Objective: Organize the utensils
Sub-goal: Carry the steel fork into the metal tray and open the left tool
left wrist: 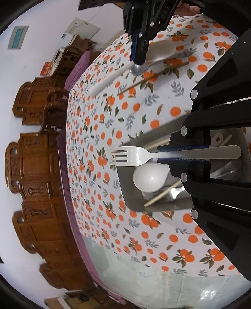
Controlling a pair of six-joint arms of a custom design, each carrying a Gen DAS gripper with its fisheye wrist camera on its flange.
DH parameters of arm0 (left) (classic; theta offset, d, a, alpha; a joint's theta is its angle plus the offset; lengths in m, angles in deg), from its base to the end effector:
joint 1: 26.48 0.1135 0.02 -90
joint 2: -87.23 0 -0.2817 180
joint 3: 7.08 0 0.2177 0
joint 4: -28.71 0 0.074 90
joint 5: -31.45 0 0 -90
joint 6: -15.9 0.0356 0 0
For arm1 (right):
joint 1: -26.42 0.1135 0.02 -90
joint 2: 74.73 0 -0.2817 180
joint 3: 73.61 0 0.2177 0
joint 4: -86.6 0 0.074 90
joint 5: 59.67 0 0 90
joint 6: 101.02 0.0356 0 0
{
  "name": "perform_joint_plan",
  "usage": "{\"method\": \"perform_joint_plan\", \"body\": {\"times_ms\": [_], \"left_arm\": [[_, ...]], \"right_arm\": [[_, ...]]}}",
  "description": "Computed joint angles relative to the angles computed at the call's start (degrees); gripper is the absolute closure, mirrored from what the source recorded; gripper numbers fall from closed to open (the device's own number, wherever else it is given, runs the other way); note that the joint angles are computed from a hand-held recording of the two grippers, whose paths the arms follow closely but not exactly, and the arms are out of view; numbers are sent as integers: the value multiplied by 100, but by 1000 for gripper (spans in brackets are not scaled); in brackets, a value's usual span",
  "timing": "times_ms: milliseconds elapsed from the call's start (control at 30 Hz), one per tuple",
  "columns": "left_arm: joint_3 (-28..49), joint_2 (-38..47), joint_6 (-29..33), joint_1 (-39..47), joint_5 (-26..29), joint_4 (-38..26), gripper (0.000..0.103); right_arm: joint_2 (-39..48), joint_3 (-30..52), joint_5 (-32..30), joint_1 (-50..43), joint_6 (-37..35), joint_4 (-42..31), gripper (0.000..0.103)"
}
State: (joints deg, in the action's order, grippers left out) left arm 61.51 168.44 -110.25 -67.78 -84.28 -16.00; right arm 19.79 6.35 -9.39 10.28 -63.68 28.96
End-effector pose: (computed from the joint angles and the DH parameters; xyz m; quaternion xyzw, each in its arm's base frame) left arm 0.1955 -0.1512 0.2550 -0.0205 0.9374 -0.0048 0.3476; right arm 0.2790 -0.0571 0.2431 -0.3411 0.8659 0.1947 0.3097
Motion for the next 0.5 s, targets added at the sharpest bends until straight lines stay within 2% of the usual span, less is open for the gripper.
{"method": "perform_joint_plan", "body": {"times_ms": [500], "left_arm": [[-669,41,133,639,533,521,97]], "right_arm": [[-184,-359,140,390,139,249,96]]}}
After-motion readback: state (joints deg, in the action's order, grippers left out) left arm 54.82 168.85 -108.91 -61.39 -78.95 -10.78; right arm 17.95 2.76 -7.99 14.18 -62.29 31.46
